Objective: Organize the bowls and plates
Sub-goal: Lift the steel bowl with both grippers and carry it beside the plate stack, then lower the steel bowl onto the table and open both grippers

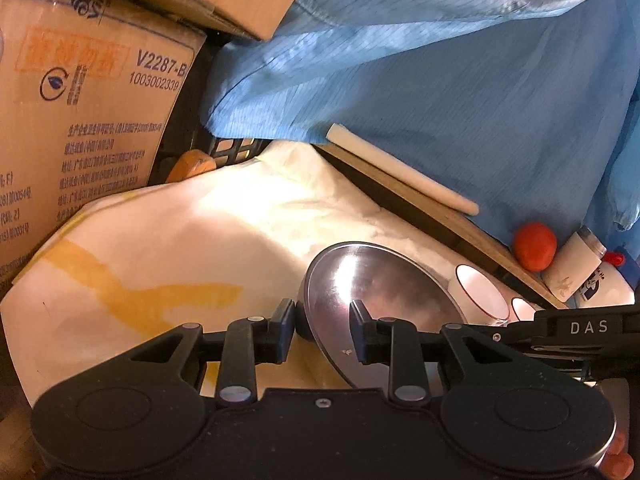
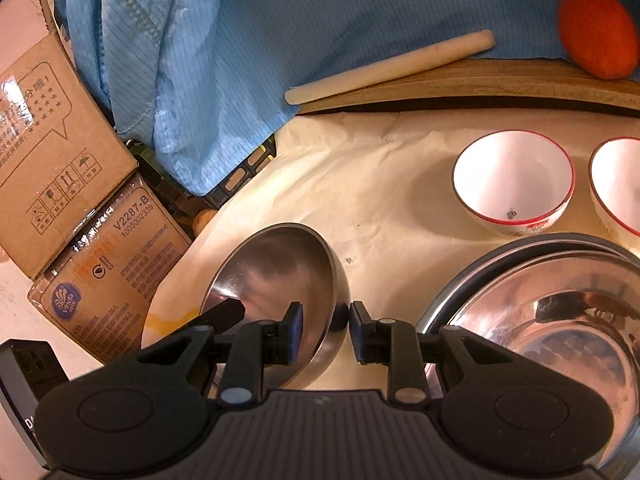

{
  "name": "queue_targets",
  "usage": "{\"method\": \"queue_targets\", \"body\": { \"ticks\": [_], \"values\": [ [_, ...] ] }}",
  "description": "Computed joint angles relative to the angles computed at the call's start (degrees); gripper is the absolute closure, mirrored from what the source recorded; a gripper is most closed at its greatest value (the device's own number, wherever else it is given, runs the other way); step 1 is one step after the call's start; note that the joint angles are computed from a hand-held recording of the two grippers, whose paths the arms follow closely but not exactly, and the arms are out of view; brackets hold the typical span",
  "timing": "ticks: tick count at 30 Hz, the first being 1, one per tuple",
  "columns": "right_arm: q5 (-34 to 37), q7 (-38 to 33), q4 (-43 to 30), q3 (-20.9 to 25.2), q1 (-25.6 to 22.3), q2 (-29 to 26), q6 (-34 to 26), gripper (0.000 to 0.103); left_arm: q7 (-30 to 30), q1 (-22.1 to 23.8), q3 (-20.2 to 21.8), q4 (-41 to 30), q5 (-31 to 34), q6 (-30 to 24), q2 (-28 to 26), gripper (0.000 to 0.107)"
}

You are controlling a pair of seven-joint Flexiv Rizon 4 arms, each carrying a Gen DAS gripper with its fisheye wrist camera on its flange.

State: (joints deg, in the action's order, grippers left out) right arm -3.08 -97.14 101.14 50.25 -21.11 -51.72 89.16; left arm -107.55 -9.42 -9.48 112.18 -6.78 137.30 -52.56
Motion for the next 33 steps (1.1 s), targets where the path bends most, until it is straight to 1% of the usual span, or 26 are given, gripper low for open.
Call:
{"method": "queue_targets", "body": {
  "ticks": [8,9,11,13,17,19,21,22,25,30,32,33],
  "values": [
    [-0.09,-0.87,-0.10,0.36,-0.22,-0.34,0.05,0.073,0.67,-0.91,0.56,-0.81,-1.32,-0.27,-0.45,0.076],
    [-0.13,-0.99,-0.07,0.46,-0.31,-0.37,0.06,0.072,0.62,-0.84,0.48,-0.84,-1.29,-0.20,-0.51,0.075],
    [-0.25,-1.45,-0.17,1.44,-1.10,-0.89,-0.44,0.067,0.41,-0.57,0.25,-0.78,-0.93,0.03,-0.57,0.075],
    [-0.13,-1.92,-0.37,2.31,-1.72,-1.40,-0.96,0.064,0.21,-0.52,0.14,-0.76,-0.85,0.29,-0.65,0.074],
    [0.57,-2.81,-0.57,2.94,-2.17,-1.60,-1.61,0.063,0.02,-0.33,-0.16,-0.94,-0.50,-0.21,-0.88,0.072],
    [1.07,-3.22,-0.66,3.18,-2.42,-1.65,-1.75,0.063,0.15,-0.75,0.13,-0.85,-0.96,-0.09,-0.91,0.067],
    [1.54,-3.61,-0.73,3.27,-2.54,-1.58,-1.72,0.059,0.17,-1.12,0.36,-0.60,-1.43,0.48,-0.92,0.063],
    [1.77,-3.85,-0.70,3.44,-2.69,-1.57,-1.56,0.055,0.16,-1.29,0.47,-0.45,-1.75,0.74,-0.87,0.061],
    [2.16,-4.88,-0.39,4.91,-4.05,-1.98,-1.10,0.050,0.37,-2.17,1.08,0.06,-3.36,1.84,-0.58,0.054],
    [1.98,-6.18,0.17,7.97,-7.05,-3.30,-0.53,0.036,0.55,-3.11,1.50,1.00,-5.43,3.35,0.19,0.036],
    [1.63,-6.62,0.76,9.45,-8.58,-4.04,0.38,0.029,0.76,-3.21,1.51,1.24,-5.26,3.64,0.49,0.034],
    [1.23,-6.77,1.14,10.26,-9.46,-4.49,0.89,0.027,1.09,-3.61,1.72,1.35,-5.68,3.88,0.63,0.031]
  ]
}}
